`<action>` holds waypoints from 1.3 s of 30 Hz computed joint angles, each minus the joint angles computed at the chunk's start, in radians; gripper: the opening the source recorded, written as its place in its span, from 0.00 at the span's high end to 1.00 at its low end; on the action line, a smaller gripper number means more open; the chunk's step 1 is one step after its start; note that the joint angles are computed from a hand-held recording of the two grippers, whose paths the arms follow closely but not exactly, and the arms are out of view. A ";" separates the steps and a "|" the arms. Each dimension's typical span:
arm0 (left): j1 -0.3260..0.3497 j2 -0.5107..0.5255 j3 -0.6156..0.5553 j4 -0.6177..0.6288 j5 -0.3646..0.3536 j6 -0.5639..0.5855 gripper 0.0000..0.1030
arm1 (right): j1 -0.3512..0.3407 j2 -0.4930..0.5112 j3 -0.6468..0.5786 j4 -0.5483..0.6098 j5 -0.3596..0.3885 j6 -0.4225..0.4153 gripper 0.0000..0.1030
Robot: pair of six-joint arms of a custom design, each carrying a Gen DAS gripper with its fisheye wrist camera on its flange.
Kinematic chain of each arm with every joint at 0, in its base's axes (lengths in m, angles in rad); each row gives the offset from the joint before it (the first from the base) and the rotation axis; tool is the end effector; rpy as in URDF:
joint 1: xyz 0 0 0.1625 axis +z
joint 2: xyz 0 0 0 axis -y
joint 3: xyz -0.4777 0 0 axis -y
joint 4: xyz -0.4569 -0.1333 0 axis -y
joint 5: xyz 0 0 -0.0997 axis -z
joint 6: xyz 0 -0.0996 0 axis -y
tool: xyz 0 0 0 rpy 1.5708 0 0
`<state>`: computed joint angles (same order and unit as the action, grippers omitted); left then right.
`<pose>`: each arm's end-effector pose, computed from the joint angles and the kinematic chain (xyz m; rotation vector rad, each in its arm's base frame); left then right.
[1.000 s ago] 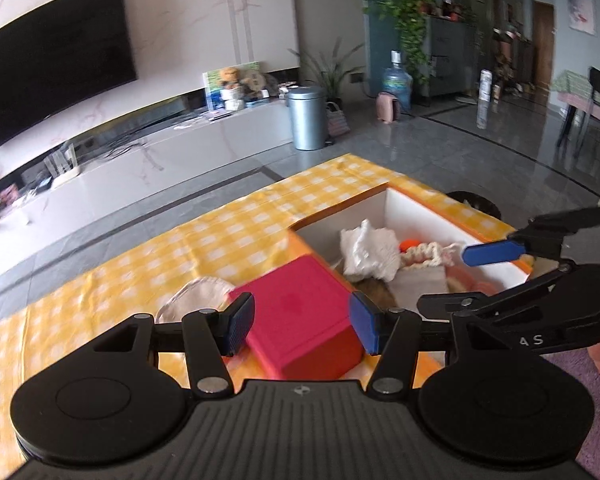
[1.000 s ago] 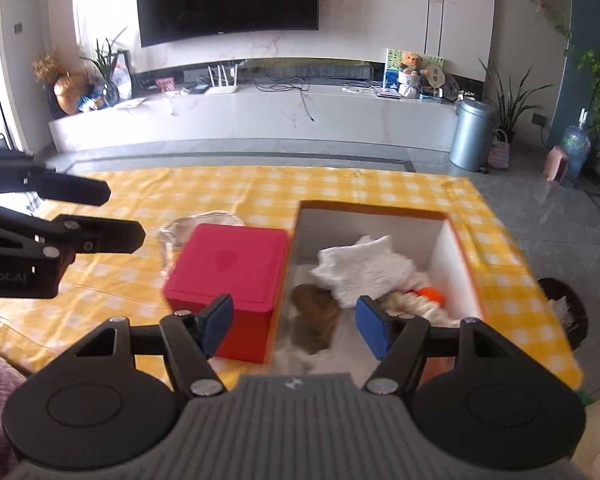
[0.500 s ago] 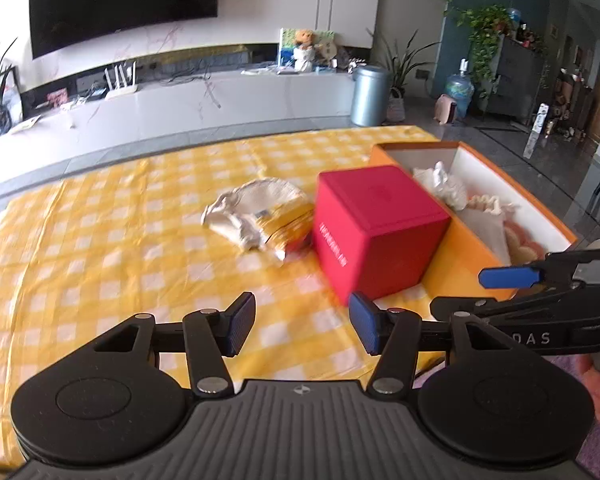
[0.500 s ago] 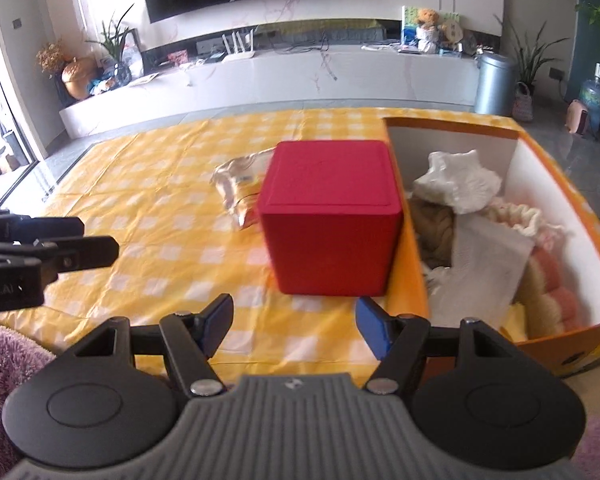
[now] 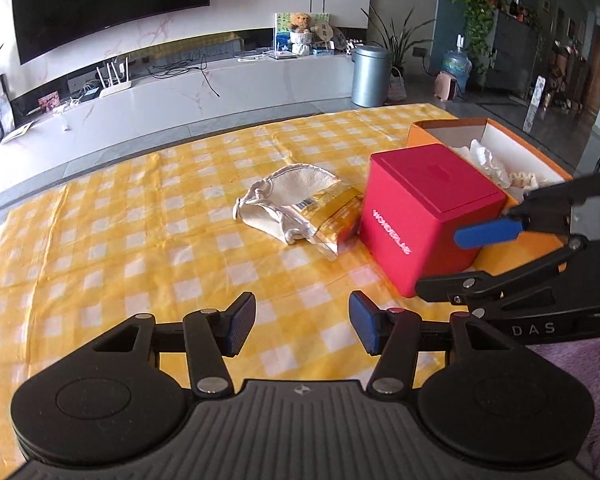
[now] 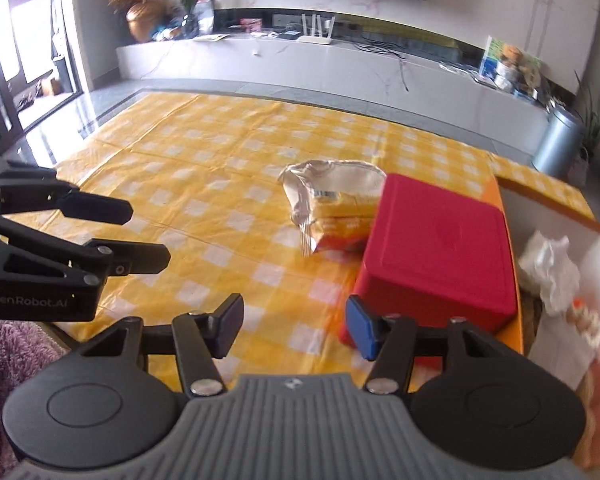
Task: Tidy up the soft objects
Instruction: 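Withdraw both tools from the box toward the foil snack bag on the table, then grasp the yellow foil snack bag with the left gripper and lift it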
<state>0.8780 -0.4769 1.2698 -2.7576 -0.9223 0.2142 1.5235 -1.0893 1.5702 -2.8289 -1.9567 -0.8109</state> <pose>-0.4053 -0.7911 0.0212 0.9515 2.3379 -0.6889 0.0597 -0.7658 0.3787 0.7136 -2.2909 0.6961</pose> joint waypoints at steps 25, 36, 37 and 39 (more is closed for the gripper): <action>0.111 0.132 -0.256 0.225 0.009 -0.010 0.38 | 0.024 0.425 -0.365 -0.286 -0.232 -0.491 0.38; 0.118 0.120 -0.235 0.223 -0.013 -0.039 0.38 | 0.018 0.495 -0.425 -0.405 -0.266 -0.676 0.65; 0.117 0.114 -0.225 0.219 -0.014 -0.042 0.38 | 0.019 0.493 -0.422 -0.405 -0.260 -0.669 0.76; 0.115 0.099 -0.199 0.204 -0.017 -0.048 0.38 | 0.020 0.483 -0.411 -0.404 -0.250 -0.663 0.81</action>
